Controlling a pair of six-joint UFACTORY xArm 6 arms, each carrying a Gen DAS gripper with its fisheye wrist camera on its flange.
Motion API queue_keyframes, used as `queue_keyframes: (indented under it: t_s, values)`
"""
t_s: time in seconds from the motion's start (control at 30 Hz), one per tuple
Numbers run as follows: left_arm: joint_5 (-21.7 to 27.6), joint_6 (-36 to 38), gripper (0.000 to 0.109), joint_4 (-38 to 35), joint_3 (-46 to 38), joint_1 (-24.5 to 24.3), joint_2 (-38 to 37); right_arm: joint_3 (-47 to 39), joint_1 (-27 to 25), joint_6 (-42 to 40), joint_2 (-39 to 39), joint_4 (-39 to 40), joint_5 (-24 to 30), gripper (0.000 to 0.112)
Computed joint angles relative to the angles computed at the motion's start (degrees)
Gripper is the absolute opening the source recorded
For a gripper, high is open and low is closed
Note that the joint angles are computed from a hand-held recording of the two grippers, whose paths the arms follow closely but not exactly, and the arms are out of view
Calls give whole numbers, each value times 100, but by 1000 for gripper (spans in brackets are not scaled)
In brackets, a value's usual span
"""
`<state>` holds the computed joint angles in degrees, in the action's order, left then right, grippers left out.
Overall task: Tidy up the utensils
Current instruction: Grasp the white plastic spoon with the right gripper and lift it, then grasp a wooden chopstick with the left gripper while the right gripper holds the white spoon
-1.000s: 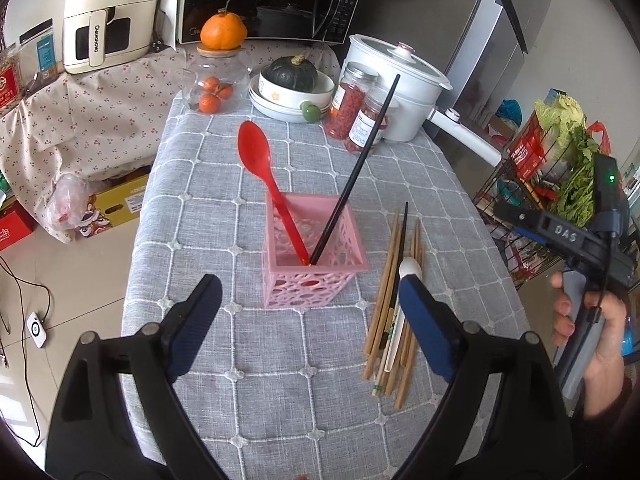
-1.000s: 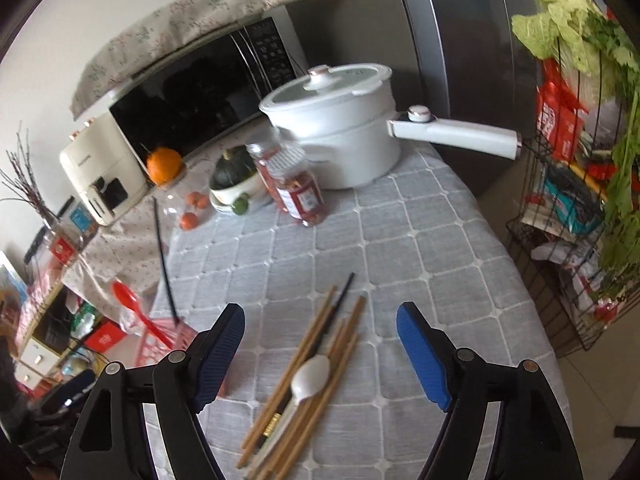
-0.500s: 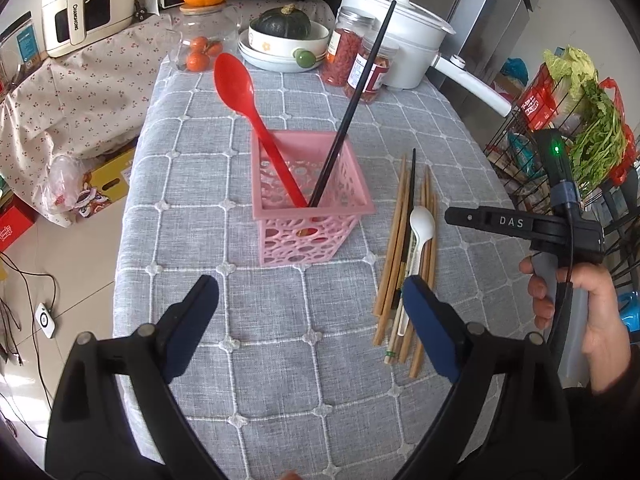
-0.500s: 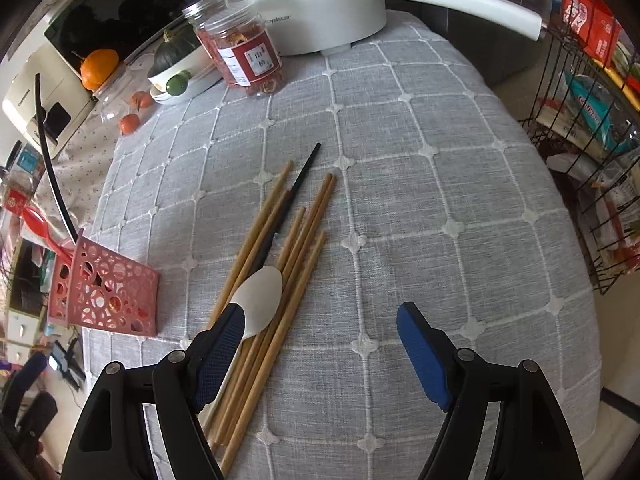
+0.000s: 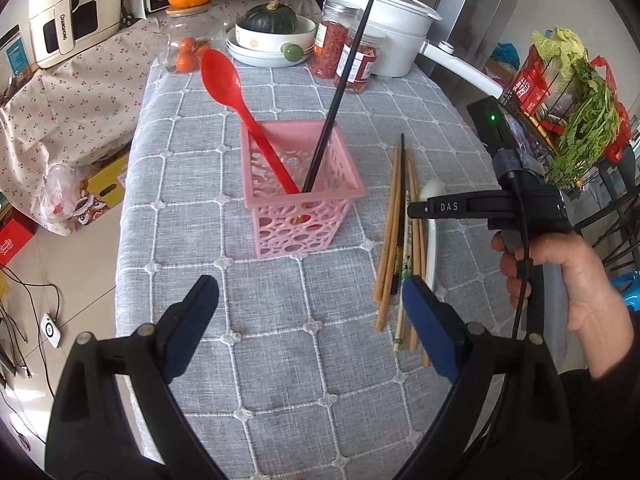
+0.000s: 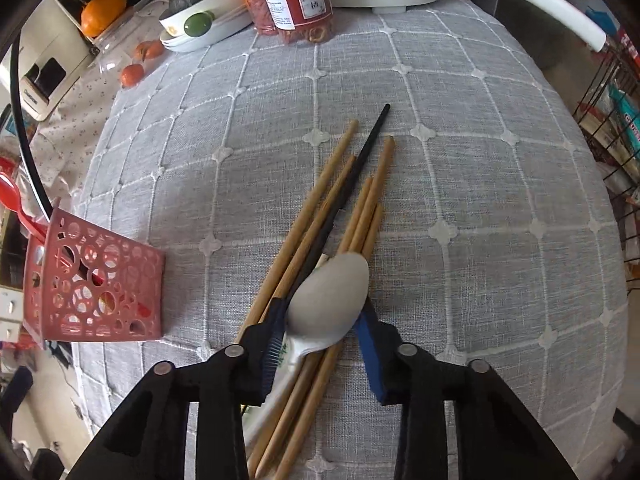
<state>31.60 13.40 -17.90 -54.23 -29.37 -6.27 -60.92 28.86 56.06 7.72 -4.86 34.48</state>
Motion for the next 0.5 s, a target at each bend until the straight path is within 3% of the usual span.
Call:
queue_keyframes:
  t_s: [0.1,0.27,0.37,0.5]
  values:
    - [3,154,93,-88,-3,-110,-33,229,-33,-253,-228,258,-158,6]
    - [-25,311,92,-119,-41,-390,-8,779,-122,-212,-823,-27,-175,5]
    - [17,314,85,-77,-147,-553,102,1295,-268,-280,-1295,69,-336,5]
    - [138,256,65,-71,-481,-815,404,2049,-485,-178,-2109,44,-446,5]
